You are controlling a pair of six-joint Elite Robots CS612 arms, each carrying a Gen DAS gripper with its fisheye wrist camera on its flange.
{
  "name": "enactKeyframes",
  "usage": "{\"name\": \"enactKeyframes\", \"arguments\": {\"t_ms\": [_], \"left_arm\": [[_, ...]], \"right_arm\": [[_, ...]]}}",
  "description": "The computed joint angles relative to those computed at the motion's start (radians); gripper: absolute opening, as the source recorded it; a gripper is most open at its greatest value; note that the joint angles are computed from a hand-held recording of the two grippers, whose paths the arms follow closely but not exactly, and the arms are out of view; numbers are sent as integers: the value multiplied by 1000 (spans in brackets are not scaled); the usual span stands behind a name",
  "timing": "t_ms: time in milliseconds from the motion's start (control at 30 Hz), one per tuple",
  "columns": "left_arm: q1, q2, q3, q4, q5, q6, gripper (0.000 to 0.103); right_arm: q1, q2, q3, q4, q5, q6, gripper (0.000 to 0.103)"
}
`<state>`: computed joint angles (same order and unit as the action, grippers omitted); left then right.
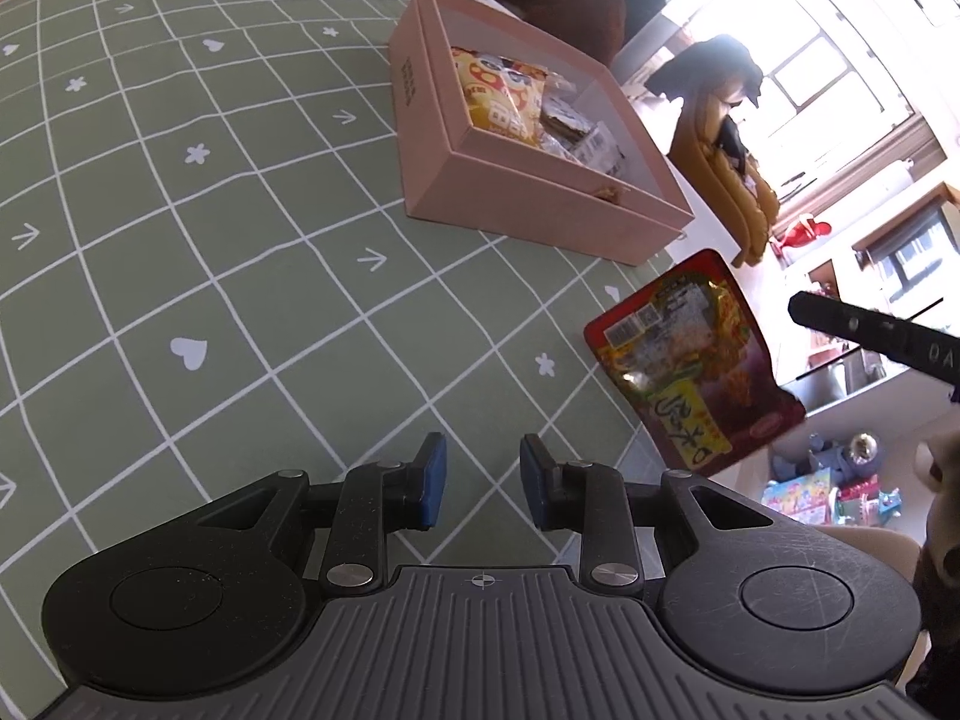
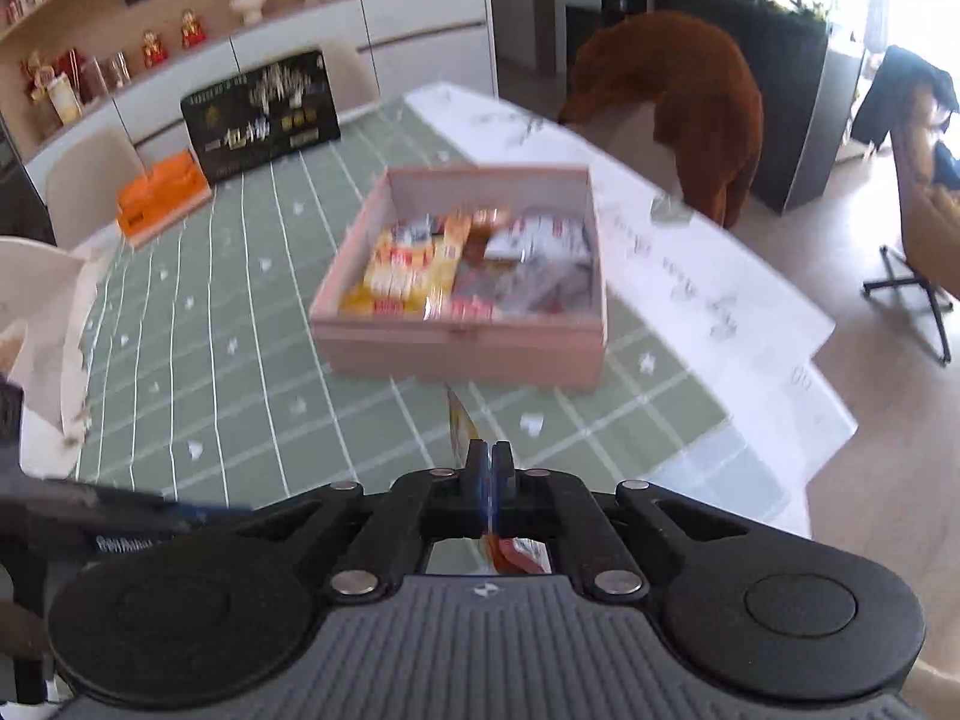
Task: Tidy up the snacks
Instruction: 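Carry the red packet over the pink box and open the right tool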
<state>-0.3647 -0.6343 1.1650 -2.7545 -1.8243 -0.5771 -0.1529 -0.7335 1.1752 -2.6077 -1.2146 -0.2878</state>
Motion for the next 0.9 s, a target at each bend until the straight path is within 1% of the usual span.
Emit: {"name": "enactKeyframes", "arguments": {"t_ms": [67, 100, 167, 200, 233, 300, 333, 400, 433, 533, 633, 667, 733, 767, 800, 833, 867, 900], "left_arm": [[0, 0, 0, -3, -4, 2, 31], [0, 0, 1, -4, -4, 1, 31], [0, 1, -1, -1, -6, 3, 31], [0, 3, -5, 2, -12, 7, 31], [0, 6, -10, 3, -24, 13, 31], [-3, 18, -33, 9, -63, 43, 31], [-6, 25, -47, 17, -85, 61, 31], [-11, 43, -84, 38, -134, 85, 31], [-15, 51, -99, 46, -143, 84, 31], [-28, 60, -129, 83, -108, 85, 31], [-37, 58, -144, 145, -58, 92, 31], [-40, 56, -146, 169, -37, 99, 31], [-48, 52, -153, 210, 10, 117, 31], [-51, 53, -157, 223, 23, 120, 31], [-52, 55, -163, 233, 29, 121, 31], [-52, 56, -168, 239, 32, 122, 31], [-53, 59, -174, 244, 36, 122, 31], [-54, 61, -179, 248, 38, 124, 31]], "right_arm": [[0, 4, -10, -6, -10, 0, 1], [-1, 10, -23, 12, -6, 0, 1], [-8, 19, -41, 73, 28, -17, 3], [-10, 22, -44, 88, 34, -23, 10], [-9, 25, -44, 99, 27, -34, 18], [-8, 32, -41, 103, -2, -57, 70], [-8, 35, -34, 82, -14, -62, 75], [-10, 42, -16, 22, -41, -75, 75], [-12, 49, -19, 15, -47, -85, 75], [-23, 76, -48, 52, -27, -127, 76], [-26, 108, -79, 73, -18, -183, 76], [-28, 119, -92, 90, -6, -189, 78], [-31, 139, -126, 157, 26, -180, 86], [-34, 146, -140, 198, 53, -181, 94], [-38, 149, -139, 203, 84, -189, 101], [-38, 148, -129, 194, 100, -203, 103], [-34, 144, -111, 163, 91, -218, 103], [-27, 139, -92, 125, 67, -232, 103]]}}
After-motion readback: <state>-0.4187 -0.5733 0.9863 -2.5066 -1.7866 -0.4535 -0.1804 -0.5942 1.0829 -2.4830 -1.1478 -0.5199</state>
